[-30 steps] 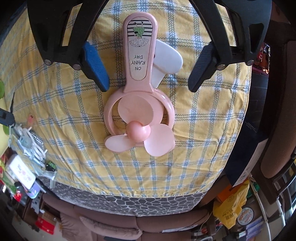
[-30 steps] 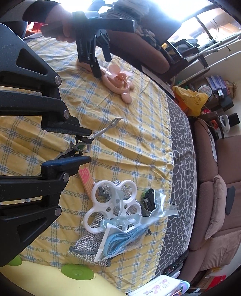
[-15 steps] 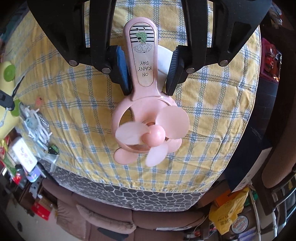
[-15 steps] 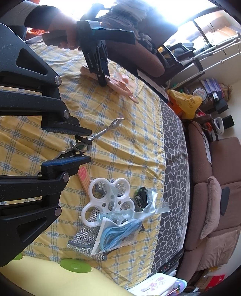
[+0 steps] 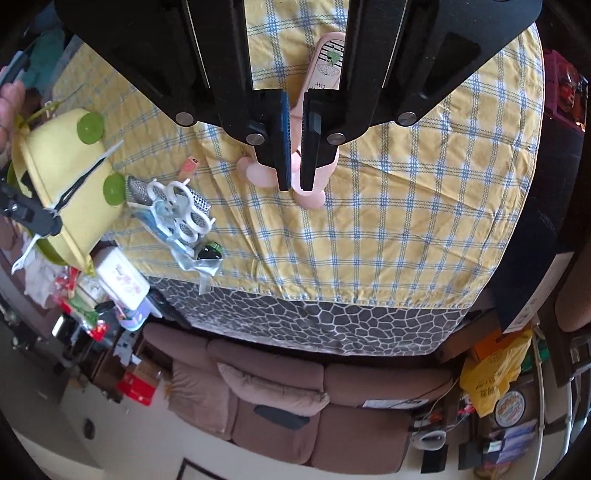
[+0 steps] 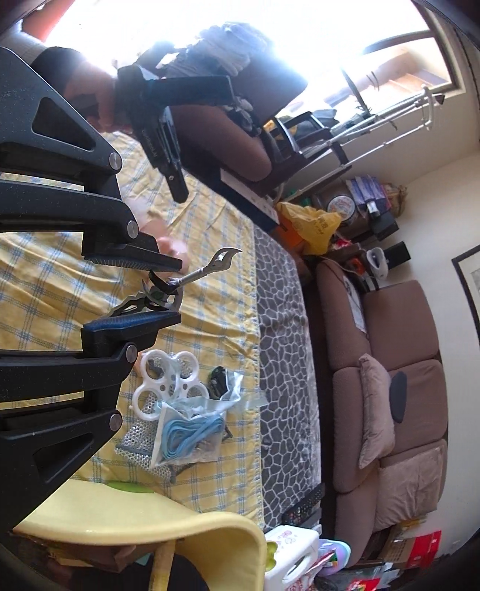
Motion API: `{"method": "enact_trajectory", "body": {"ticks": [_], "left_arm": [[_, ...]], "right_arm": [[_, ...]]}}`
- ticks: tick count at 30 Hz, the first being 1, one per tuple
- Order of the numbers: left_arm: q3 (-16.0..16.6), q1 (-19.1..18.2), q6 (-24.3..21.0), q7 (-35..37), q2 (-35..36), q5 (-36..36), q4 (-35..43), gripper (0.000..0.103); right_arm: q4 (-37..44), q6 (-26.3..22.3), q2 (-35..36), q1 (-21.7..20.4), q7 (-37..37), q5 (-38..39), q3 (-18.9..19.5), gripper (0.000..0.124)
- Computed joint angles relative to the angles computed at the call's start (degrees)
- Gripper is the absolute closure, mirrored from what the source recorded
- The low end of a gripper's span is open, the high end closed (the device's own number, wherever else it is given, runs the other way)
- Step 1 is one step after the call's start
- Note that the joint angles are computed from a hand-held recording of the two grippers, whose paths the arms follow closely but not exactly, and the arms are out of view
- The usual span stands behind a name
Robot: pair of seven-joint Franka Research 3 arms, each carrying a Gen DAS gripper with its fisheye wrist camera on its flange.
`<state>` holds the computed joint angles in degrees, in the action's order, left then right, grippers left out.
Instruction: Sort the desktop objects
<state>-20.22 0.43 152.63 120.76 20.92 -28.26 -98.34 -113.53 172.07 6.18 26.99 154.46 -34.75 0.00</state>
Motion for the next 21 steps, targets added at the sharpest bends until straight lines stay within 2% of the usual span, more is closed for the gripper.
{"method": "enact_trajectory", "body": {"ticks": [2, 3, 5, 6, 7, 10, 17, 19, 20, 21], "left_arm": [[1.95, -2.05, 0.54, -3.06, 0.32, 4.35, -0.22, 0.097], [2.84, -2.95, 1.17, -4.46, 0.31, 6.87, -0.66, 0.093], [3.6, -3.57, 0.98, -5.87, 0.65, 10.7, -0.91, 0.065], [3.91, -3.84, 1.04, -6.63, 0.86, 12.4, -1.07, 0.042], [4.01, -3.97, 1.49, -7.09, 1.03, 13.76, -1.43, 0.036], [3.65, -4.03, 0.67, -6.88, 2.01, 17.16, -1.35, 0.036], [4.15, -6.18, -2.01, -5.76, 4.59, 26.23, -0.85, 0.032], [5.17, -7.57, -1.07, -6.35, 5.04, 29.9, -1.42, 0.033], [3.59, -6.19, 0.46, -4.39, 4.99, 28.32, -2.1, 0.038], [2.62, -5.29, -0.37, -3.58, 5.36, 27.05, -1.57, 0.044]], "right_arm": [[-0.8, 0.32, -0.66, -0.17, 0.12, 0.12, 0.0, 0.103], [-1.12, 0.09, -0.84, -0.43, -0.53, 0.77, 0.28, 0.103], [-1.34, -0.46, -0.56, -1.21, -3.65, 4.14, 1.33, 0.103], [-1.6, -0.57, -0.46, -1.42, -4.92, 5.59, 1.62, 0.103], [-1.94, -0.6, -0.33, -1.64, -6.48, 7.34, 1.97, 0.103], [-1.67, -1.14, 0.68, -1.62, -10.1, 11.53, 2.38, 0.103], [-0.96, -2.2, 2.12, -0.01, -13.65, 15.0, 1.35, 0.103], [-0.77, -2.5, 2.38, 0.3, -14.35, 15.66, 1.16, 0.103], [-0.72, -2.59, 2.46, 0.39, -14.74, 16.04, 1.1, 0.103], [-0.69, -2.62, 2.5, 0.5, -14.99, 16.24, 0.97, 0.103]]}}
